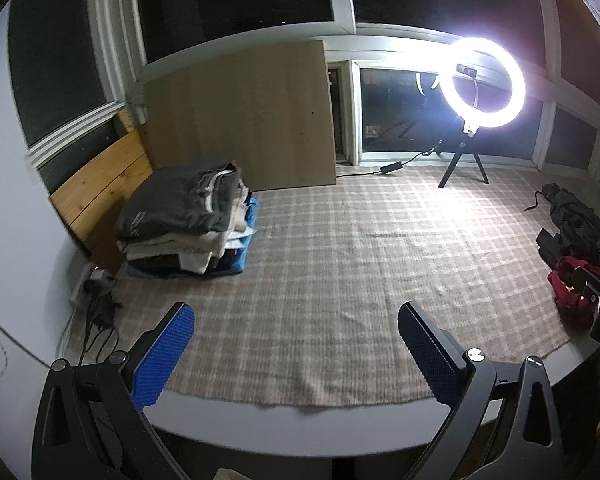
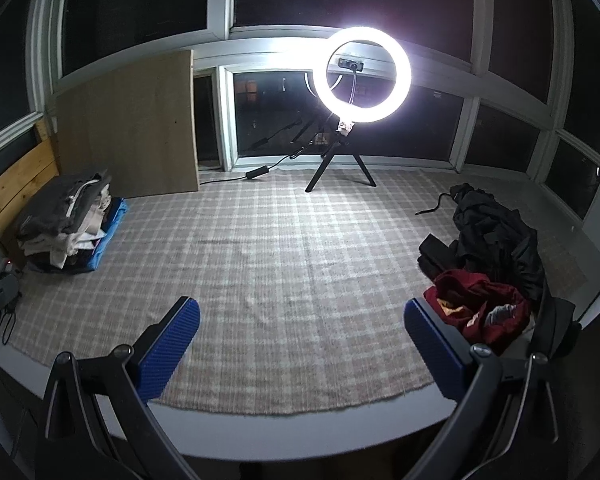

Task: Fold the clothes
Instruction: 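Carry both open tools toward the pile of dark grey sweatpants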

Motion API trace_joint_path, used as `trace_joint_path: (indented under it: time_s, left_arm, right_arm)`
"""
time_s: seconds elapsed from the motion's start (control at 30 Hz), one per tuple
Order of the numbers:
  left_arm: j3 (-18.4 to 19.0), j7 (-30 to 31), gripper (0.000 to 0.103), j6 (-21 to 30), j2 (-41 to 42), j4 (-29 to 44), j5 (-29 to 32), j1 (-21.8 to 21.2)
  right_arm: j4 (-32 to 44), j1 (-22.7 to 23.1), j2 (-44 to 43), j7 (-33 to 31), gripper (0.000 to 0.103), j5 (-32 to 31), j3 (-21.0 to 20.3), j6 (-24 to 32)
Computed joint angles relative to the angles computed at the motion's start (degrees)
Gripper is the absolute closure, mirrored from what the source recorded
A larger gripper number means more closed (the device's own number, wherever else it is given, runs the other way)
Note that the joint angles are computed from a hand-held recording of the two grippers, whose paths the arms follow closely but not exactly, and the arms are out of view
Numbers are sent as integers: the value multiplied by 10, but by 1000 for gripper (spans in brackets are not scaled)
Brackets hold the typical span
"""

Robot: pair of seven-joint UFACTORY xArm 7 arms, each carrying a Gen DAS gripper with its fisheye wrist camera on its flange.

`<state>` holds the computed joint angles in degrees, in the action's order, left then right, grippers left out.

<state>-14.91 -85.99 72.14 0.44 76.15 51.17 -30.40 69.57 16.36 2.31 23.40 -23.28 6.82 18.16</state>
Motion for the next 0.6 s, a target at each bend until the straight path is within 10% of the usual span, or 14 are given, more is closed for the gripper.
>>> trace_joint_path:
  time_s: [0.6]
  left_arm:
    - [66,110,1,-135,70,66,6,43]
  right_arm:
    - [194,68,145,89,0,-66,-55,78]
